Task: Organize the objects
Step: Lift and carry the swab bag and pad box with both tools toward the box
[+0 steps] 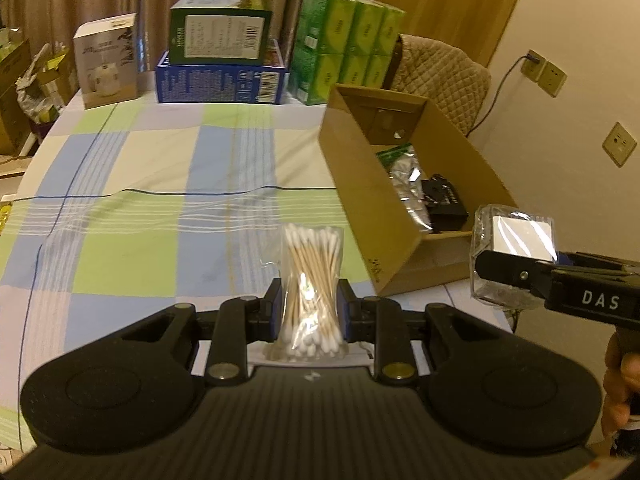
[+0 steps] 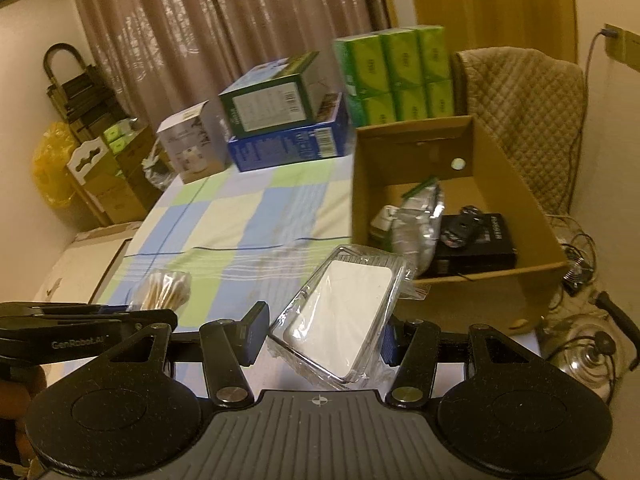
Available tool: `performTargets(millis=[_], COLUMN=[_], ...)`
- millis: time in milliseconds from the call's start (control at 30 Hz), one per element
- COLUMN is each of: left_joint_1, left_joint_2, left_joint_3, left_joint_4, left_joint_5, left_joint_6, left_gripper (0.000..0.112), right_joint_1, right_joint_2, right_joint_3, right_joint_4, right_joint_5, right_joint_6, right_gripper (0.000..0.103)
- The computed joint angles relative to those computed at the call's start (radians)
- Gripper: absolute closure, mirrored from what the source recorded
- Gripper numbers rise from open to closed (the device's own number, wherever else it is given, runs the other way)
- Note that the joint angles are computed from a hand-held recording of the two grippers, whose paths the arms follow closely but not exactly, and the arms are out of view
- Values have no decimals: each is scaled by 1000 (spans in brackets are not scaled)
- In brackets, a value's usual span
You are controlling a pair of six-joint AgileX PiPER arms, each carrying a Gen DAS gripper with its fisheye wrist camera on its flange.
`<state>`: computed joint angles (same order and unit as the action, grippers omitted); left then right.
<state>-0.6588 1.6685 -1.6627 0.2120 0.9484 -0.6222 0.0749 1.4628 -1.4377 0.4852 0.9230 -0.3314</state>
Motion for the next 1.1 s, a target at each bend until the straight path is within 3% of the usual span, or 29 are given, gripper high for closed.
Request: performTargets(millis=[433,1100], left_joint_1=[-48,-82], left_joint_2=[115,242], left_joint_3=[-164,-355], left_joint_4=[-42,-74], left_joint_5=[35,90], left_joint_6=[41,68], left_gripper=[90,90], right_joint_1=[-114,-183], right_joint_2=[3,40], right_joint_3=[-8,-30], right_joint_4=[34,60], right_joint_5=[34,47], right_joint_6=[-38,-83], right_gripper=[52,52])
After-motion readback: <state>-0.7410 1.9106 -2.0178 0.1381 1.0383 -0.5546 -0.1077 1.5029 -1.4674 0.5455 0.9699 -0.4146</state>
